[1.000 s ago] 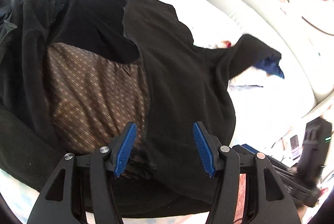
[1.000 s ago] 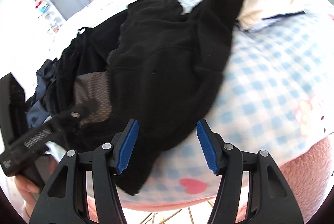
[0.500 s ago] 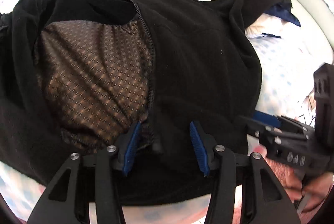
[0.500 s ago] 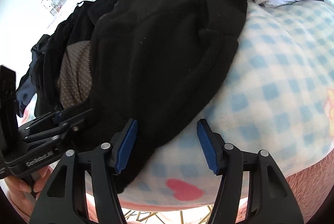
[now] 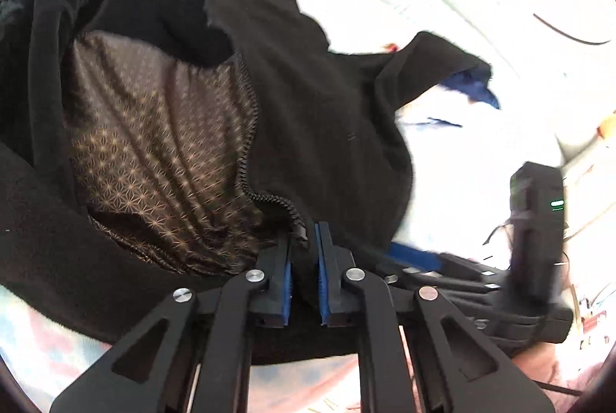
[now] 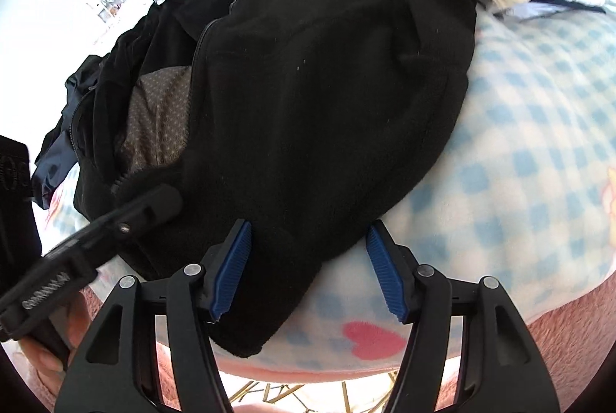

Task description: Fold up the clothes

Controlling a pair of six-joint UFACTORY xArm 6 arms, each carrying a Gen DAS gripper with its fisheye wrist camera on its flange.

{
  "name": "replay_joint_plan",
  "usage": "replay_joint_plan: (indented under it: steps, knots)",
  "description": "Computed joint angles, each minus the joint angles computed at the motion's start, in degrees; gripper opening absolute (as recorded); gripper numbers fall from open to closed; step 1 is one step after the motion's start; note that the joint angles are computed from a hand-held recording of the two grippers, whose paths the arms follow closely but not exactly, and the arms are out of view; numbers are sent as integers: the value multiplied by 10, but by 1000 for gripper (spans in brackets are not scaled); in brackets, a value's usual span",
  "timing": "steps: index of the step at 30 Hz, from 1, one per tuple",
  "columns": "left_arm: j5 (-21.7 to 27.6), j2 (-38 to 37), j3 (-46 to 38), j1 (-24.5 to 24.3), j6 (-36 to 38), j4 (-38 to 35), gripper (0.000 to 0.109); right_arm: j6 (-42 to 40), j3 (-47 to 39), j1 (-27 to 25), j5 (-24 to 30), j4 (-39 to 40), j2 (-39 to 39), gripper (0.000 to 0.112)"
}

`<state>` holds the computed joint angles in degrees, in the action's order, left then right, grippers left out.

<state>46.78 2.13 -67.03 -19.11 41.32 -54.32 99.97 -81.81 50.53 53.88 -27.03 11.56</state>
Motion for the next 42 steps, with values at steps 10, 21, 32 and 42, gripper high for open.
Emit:
replay_joint_plan:
  steps: [10,21,32,42]
  knots:
    - [19,30,-15,16,-65,82,11,-71,-47,-2,-16,29,44,65]
    - [29,141,-206,33,-110,69,45,-45,41,-23,10,-67,-78,64]
    - [78,415,-555,-33,-292,222,29,-77,78,-112,-26,-35,-98,64]
    - [61,380,-505,-23,-292,275,14,-91,68,-105,-11,4,-49,67]
